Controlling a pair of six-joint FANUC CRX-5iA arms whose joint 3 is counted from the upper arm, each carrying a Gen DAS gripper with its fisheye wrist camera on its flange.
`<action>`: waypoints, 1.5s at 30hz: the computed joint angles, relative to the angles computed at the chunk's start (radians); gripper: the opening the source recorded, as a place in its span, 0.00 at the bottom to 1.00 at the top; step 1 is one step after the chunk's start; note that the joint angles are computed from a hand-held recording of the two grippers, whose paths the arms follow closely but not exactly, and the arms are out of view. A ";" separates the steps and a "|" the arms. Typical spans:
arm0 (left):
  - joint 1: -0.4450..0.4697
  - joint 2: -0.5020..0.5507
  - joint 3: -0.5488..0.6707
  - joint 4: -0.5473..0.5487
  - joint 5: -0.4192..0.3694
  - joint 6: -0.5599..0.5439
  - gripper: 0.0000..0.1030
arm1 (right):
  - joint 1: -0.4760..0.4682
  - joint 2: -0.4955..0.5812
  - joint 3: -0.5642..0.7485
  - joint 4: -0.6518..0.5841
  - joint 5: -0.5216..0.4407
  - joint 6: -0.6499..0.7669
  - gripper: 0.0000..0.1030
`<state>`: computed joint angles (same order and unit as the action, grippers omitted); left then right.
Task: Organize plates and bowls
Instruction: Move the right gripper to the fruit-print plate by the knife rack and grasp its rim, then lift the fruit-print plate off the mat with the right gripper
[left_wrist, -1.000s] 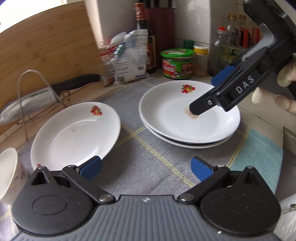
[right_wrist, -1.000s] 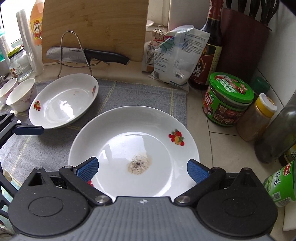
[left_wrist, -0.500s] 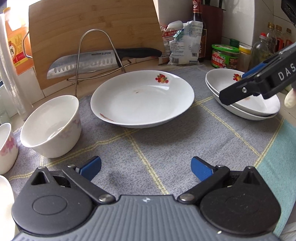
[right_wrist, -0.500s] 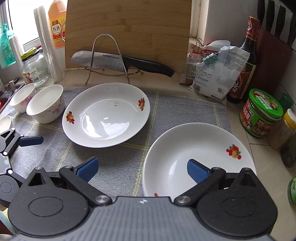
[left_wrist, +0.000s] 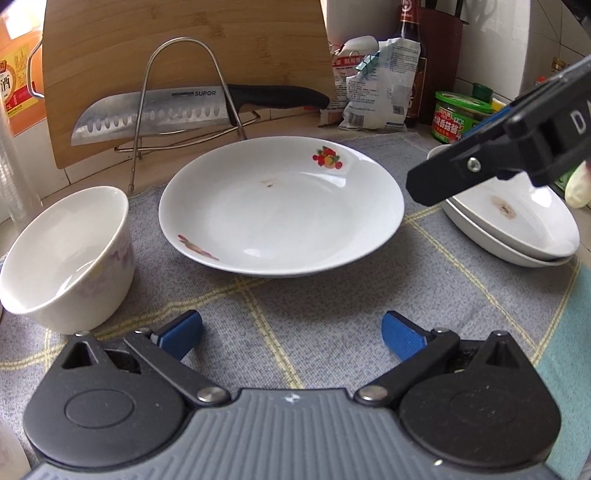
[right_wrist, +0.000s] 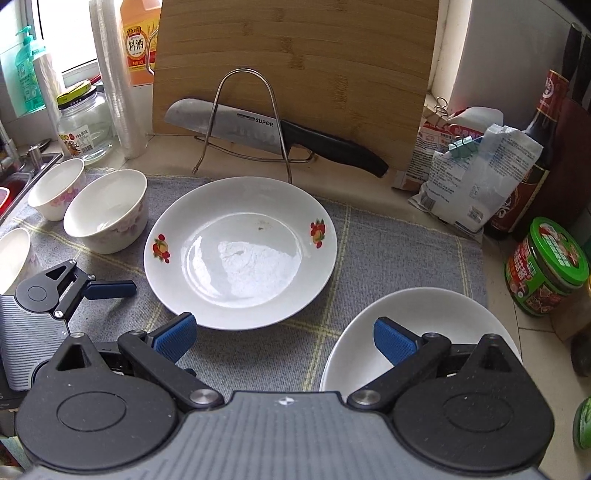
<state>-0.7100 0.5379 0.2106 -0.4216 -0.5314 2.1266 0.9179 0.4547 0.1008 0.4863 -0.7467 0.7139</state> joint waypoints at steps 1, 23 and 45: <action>-0.001 0.008 0.014 -0.006 -0.009 0.010 1.00 | -0.011 0.008 0.016 -0.026 0.006 0.038 1.00; -0.027 0.061 0.113 -0.106 -0.078 0.159 1.00 | -0.260 0.382 0.729 -0.736 -0.350 0.866 1.00; -0.013 0.052 0.081 -0.085 -0.019 0.105 1.00 | -0.310 0.557 1.047 -0.877 -0.552 0.936 1.00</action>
<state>-0.7230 0.5901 0.2915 -0.5063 -0.5504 2.2315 0.6079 1.0120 1.1474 -0.3903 -1.2985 1.6498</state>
